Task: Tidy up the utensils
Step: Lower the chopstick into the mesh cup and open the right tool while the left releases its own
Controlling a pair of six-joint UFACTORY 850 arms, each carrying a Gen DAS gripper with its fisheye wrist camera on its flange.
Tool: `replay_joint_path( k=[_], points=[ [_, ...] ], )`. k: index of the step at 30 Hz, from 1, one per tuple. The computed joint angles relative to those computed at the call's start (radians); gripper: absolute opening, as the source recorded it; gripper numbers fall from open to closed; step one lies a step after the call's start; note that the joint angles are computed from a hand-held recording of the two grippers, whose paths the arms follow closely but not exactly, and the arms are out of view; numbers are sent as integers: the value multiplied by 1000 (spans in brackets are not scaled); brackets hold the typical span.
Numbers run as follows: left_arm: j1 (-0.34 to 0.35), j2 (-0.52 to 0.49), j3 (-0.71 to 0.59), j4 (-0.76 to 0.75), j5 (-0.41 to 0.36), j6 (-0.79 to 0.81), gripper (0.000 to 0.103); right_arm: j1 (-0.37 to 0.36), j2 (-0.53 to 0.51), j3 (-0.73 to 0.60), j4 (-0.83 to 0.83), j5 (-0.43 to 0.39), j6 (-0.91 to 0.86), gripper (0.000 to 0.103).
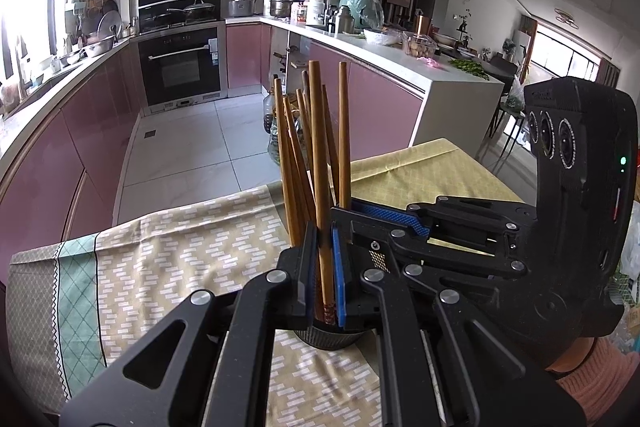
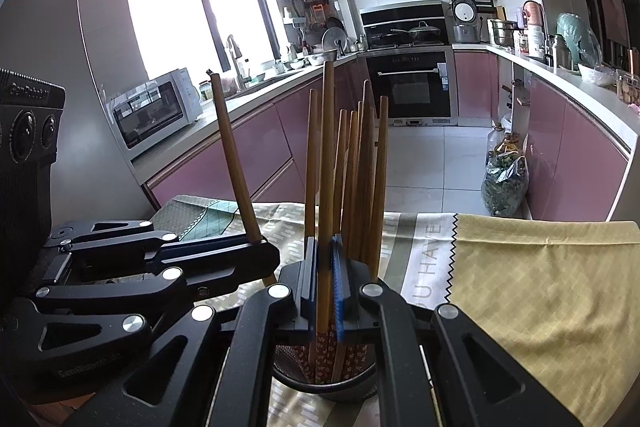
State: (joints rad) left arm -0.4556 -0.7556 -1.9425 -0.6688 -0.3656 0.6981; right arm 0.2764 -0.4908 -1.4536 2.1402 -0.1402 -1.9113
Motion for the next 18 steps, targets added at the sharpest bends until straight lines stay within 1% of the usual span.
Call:
replay_joint_path(
  k=[7,13,16,18],
  points=[
    [1,-47,-66,73,-27,-80,8,-1,-7,-8,-100,7,107,8],
    [6,-71,-86,82,-38,-94,8,0,-1,0,-87,7,98,8],
    [6,-59,-63,58,-26,-75,8,1,12,16,-22,3,33,9],
    [10,-37,-24,11,3,-31,15,3,21,26,13,5,-1,16]
  ],
)
